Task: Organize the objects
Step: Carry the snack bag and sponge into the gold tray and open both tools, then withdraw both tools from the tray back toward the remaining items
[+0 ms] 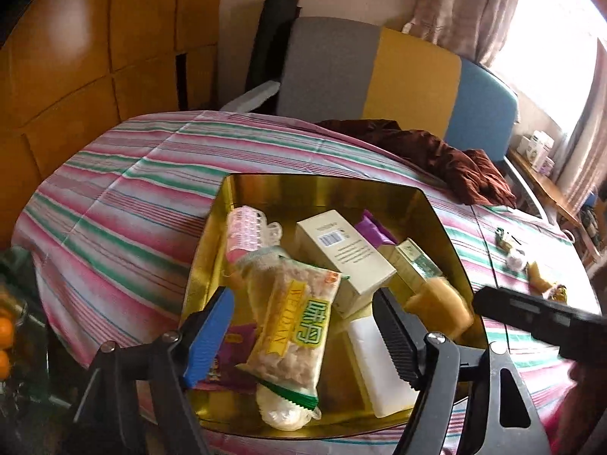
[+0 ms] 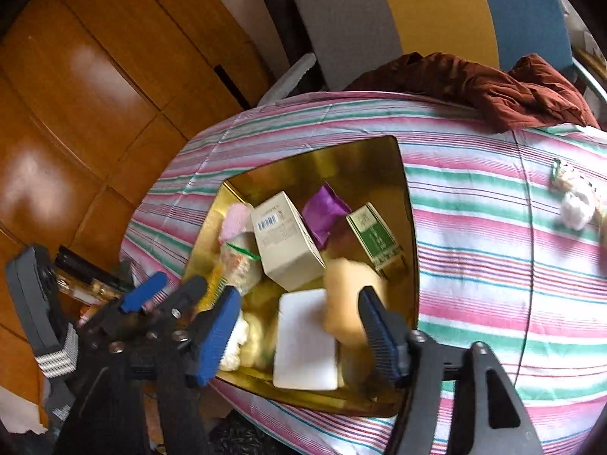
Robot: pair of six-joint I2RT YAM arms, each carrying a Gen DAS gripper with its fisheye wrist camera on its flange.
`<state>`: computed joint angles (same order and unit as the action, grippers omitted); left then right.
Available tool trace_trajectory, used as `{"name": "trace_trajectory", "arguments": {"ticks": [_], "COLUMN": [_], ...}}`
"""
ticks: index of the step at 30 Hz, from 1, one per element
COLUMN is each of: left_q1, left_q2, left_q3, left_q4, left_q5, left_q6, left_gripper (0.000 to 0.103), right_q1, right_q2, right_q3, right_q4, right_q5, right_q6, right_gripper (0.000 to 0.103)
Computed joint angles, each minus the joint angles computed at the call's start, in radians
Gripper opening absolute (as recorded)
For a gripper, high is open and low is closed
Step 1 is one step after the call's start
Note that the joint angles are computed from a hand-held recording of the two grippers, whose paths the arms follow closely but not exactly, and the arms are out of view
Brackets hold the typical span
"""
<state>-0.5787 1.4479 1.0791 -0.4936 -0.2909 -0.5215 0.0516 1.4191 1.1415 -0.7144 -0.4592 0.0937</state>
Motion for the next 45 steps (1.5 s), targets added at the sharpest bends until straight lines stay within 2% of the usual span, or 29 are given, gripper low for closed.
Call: {"name": "trace_trajectory", "arguments": {"ticks": [8,15,21,38,45], "left_q1": [-0.029,-0.074,-0.102,-0.187,-0.213], "left_q2": [-0.038,-0.074,-0.084,-0.019,0.030], "left_q3": [-0.017,-0.023,-0.014,0.074,0.137], "left_q4": [-0.013,-0.007,-0.017,-0.033,-0.036], "left_q5": [-0.072,-0.121,-0.126,-0.153,-0.161], "left_q6": [-0.005,0.012,0.020,0.077,0.103], "left_gripper": [0.078,0.081,0.082,0.082,0.082], "right_q1": [0.033,0.099,0.115,-0.016,-0.122], "right_q2": [-0.080,-0.185,-0.225,-0.283,-0.232], "right_q3": [-0.085,-0.162,-0.188,-0.220,-0.191], "right_q4": [0.046,0.107,0.128,0.115,0.084], "right_q5": [0.051,0.239,0.341,0.332,0.299], "right_q6": [0.005,0.009,0.008,-0.041,-0.076], "right_gripper": [0.067,0.067,0.067,0.067,0.067]}}
